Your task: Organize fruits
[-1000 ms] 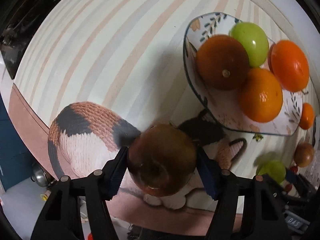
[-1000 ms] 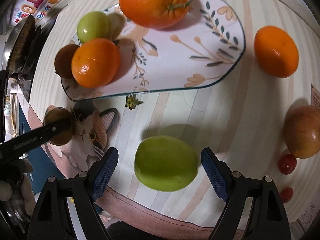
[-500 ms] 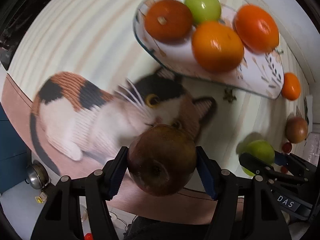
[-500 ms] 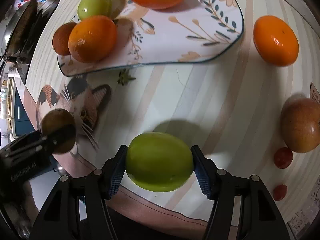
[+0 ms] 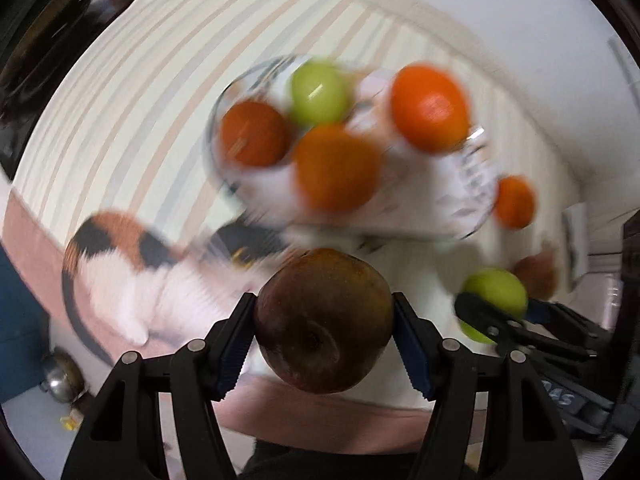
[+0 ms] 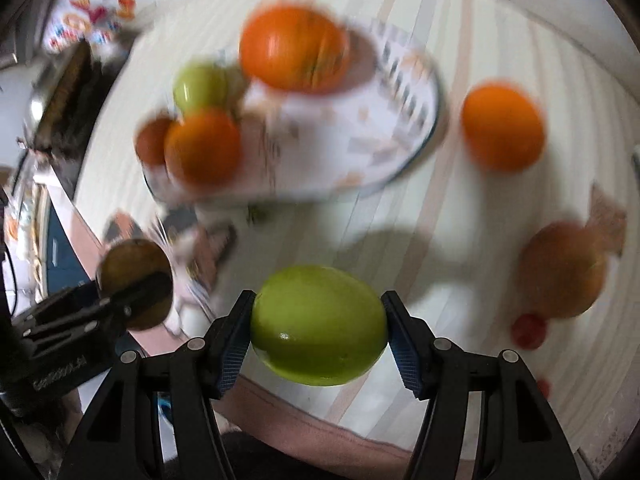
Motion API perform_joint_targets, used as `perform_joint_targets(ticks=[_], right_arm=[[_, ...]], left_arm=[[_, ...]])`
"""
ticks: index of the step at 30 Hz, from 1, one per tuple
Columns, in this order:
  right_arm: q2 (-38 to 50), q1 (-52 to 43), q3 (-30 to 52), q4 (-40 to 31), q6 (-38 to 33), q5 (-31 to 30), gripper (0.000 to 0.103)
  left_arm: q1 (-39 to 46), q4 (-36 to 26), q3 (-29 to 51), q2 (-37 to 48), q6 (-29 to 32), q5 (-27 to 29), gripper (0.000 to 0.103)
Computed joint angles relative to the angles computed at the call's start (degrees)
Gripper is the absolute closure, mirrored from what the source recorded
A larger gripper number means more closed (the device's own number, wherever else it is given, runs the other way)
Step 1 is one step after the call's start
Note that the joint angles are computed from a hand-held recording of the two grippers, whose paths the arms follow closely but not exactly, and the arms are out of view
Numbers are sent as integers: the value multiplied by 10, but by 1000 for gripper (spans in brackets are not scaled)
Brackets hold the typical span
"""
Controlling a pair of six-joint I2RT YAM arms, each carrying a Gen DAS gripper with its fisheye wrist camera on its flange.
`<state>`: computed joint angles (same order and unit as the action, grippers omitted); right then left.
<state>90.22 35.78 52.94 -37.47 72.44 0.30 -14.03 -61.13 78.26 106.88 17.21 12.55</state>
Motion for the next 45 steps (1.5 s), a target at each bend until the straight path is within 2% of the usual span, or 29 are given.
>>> perform_joint_targets(ticks=[2, 5, 10, 14, 21, 30, 32, 33, 36, 37, 40, 45], right_arm=[[-18, -23, 4, -14, -24, 22, 38], [-32, -63, -6, -12, -68, 30, 37], [-25, -128, -26, 11, -161, 21, 38], [-7, -146, -28, 26, -204, 14, 37], [36, -179, -33, 75, -245, -5, 37], [45, -199, -29, 78, -278, -35, 36], [48, -205, -26, 77, -280, -45, 34], [48, -207, -25, 72, -283, -45, 28], [38, -219, -32, 72, -286, -56, 20], [31, -223, -36, 71, -286, -61, 18], [11, -229, -45, 63, -278, -66, 16], [-15, -203, -33, 16, -239, -37, 13]], left_arm=[[-27, -39, 79, 36, -25, 22, 39], [-65, -63, 163, 86, -48, 35, 39], [-95, -122, 288, 187, -52, 35, 39], [-116, -152, 371, 263, -56, 21, 39], [-133, -144, 355, 276, -65, 13, 39], [-148, -115, 324, 265, -80, -29, 39], [-144, -114, 318, 260, -82, -28, 38], [-143, -114, 317, 258, -82, -26, 37], [-131, -115, 311, 247, -79, -20, 27], [-129, -115, 308, 243, -79, -15, 27], [-116, -110, 287, 217, -76, -13, 26], [-98, -65, 220, 148, -75, -39, 26]])
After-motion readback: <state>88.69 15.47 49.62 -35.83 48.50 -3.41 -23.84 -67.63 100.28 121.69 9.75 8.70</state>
